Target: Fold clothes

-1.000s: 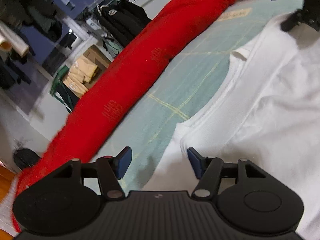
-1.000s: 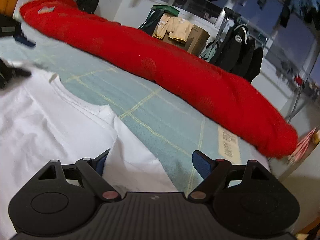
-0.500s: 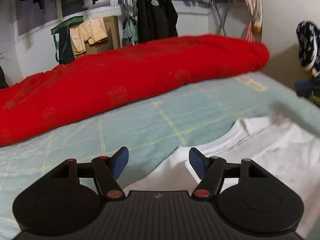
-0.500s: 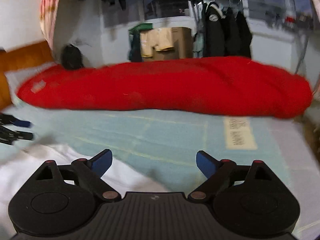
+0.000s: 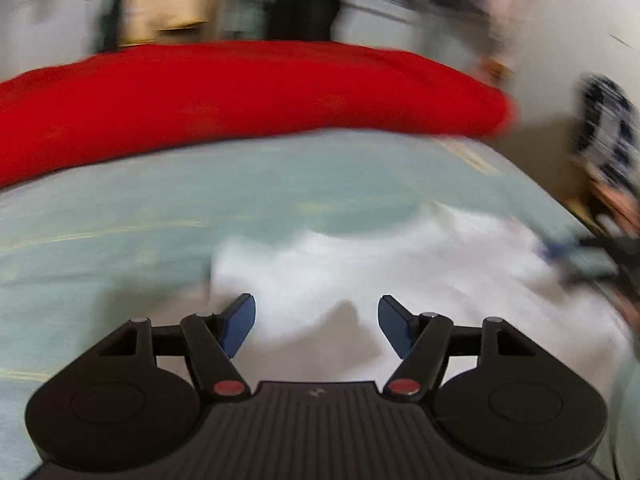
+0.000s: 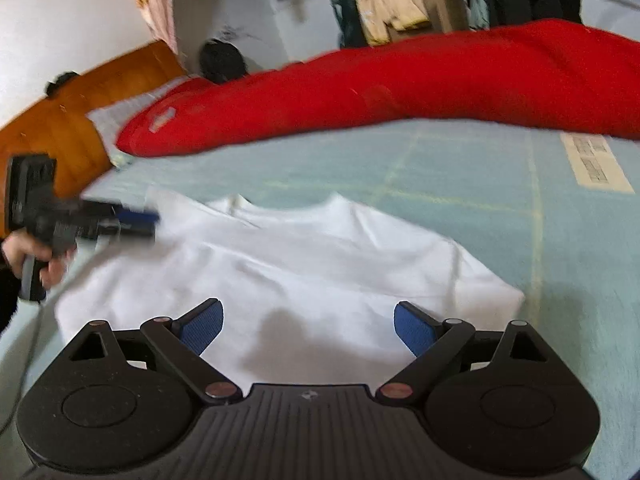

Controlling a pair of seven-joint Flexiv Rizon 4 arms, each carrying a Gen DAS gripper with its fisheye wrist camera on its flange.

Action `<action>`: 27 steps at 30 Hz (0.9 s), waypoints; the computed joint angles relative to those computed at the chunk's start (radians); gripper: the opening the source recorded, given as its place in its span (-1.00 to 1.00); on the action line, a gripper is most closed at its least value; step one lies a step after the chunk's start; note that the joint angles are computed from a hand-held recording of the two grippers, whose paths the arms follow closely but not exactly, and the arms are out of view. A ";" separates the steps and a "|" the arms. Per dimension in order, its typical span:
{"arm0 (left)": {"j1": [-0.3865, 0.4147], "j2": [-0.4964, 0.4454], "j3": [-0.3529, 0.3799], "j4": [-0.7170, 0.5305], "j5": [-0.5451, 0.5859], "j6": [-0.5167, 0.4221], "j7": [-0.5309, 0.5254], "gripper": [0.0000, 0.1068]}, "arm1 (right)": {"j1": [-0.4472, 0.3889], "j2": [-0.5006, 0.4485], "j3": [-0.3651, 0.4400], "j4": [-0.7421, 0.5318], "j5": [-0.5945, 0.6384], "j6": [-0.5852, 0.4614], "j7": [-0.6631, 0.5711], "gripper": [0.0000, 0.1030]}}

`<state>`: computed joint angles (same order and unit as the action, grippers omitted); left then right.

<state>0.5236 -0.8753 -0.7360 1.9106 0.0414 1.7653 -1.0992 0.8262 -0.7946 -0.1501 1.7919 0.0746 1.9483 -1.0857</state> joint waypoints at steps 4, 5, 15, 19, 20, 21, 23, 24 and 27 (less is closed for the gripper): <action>0.088 -0.035 -0.091 0.041 0.047 0.039 -0.011 0.27 | 0.052 -0.005 -0.045 0.037 0.067 0.053 -0.003 0.84; 0.117 -0.041 -0.123 0.062 0.078 0.037 0.002 0.29 | 0.060 -0.002 -0.047 0.043 0.081 0.076 -0.011 0.84; 0.093 0.053 -0.017 0.259 0.172 0.117 0.082 0.34 | 0.103 0.008 -0.045 0.057 0.109 0.032 -0.102 0.83; 0.095 0.113 0.014 0.308 0.219 0.152 0.057 0.34 | 0.326 0.020 -0.269 0.138 0.182 -0.035 -0.136 0.84; 0.109 0.116 -0.008 0.313 0.231 0.150 0.049 0.35 | 0.370 0.028 -0.312 0.153 0.188 -0.051 -0.129 0.84; 0.127 0.109 -0.036 0.313 0.247 0.146 0.046 0.36 | 0.388 0.034 -0.326 0.155 0.182 -0.038 -0.122 0.84; 0.130 0.111 -0.052 0.312 0.250 0.133 0.039 0.39 | 0.392 0.043 -0.315 0.148 0.167 -0.007 -0.121 0.87; 0.120 0.118 -0.041 0.317 0.250 0.138 0.036 0.39 | 0.394 0.041 -0.307 0.136 0.160 -0.005 -0.125 0.88; 0.061 0.155 0.047 0.351 0.221 0.176 0.023 0.39 | 0.443 0.017 -0.336 0.122 0.154 -0.045 -0.134 0.88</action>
<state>0.5845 -0.7201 -0.6887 2.2615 0.2625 1.9413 -1.0759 1.2695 -0.7773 -0.4864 1.9144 0.2282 1.9037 -1.2193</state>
